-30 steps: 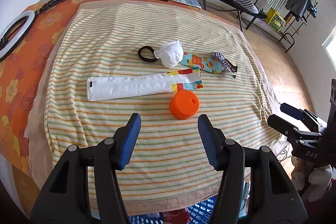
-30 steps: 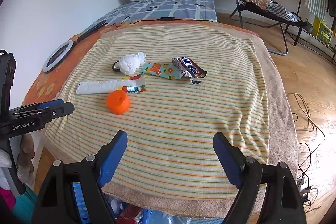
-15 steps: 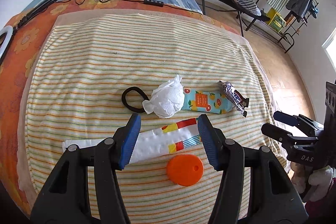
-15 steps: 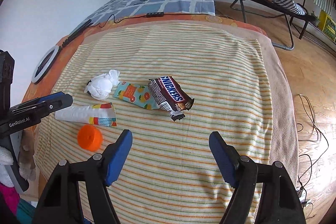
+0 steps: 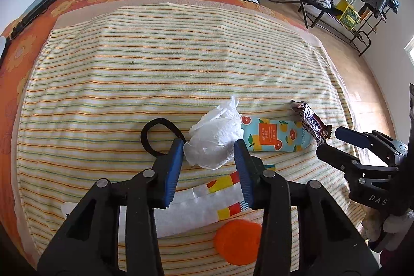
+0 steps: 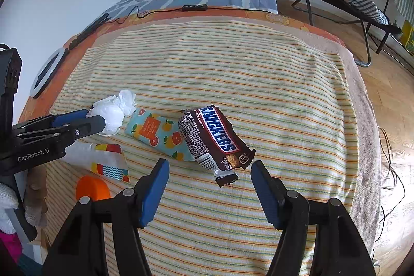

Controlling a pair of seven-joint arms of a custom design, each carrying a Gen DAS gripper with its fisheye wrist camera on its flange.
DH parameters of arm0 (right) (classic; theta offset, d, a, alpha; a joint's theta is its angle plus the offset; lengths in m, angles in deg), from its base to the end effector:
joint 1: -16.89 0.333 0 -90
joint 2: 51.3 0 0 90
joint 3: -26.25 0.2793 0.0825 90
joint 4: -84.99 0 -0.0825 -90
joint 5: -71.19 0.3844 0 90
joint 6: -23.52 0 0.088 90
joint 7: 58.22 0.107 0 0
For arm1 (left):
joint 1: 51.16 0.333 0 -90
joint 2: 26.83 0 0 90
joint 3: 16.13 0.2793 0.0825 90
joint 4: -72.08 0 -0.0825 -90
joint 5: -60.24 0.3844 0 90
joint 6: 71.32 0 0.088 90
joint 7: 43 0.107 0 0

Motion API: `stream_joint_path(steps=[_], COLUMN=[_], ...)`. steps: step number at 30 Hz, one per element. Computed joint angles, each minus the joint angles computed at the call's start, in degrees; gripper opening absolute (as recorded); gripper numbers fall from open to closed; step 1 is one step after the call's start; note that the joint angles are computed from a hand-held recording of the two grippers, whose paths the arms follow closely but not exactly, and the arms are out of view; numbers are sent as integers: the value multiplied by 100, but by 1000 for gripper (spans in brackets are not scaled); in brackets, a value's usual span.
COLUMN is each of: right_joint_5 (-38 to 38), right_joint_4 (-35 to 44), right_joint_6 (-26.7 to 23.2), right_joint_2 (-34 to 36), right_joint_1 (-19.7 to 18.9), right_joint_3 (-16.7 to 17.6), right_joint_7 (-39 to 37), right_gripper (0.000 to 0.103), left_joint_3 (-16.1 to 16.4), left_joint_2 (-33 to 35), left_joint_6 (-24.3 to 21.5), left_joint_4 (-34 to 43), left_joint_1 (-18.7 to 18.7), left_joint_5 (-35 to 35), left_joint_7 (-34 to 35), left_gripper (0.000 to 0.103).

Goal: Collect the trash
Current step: 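Grasp the Snickers wrapper with the right tool while the left tool grasps the white tissue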

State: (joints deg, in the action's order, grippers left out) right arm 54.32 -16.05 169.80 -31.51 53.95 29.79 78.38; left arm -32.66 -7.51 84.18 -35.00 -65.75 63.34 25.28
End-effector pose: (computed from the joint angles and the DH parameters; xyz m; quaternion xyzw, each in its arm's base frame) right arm 0.5081 0.4362 0.3829 -0.7185 0.6530 -0.1020 0.2166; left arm 0.5683 -0.3299 0.3654 -0.6236 0.7373 -0.2532 0.0573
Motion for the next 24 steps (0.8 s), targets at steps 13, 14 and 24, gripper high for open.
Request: stream_joint_path(steps=[13,14,24], right_joint_5=[420,453,886], right_joint_4=[336,337,130], right_joint_6=[15,27,365], right_joint_2=[415,425,318], right_joint_1=[-63,-61,-137], right_joint_3=[-15,-24,10], right_joint_7=[-354,-354,-491], right_gripper=[53,49,11], left_joint_3=[46,59,72], left_joint_2=[25,-4,-274], left_joint_6=[184,196,362], left_joint_4=[-10,-32,-289], left_joint_1=[-41,-43,16], left_joint_5=[74,101,203], left_joint_7=[-132,-173,-308], left_gripper=[18,17,16])
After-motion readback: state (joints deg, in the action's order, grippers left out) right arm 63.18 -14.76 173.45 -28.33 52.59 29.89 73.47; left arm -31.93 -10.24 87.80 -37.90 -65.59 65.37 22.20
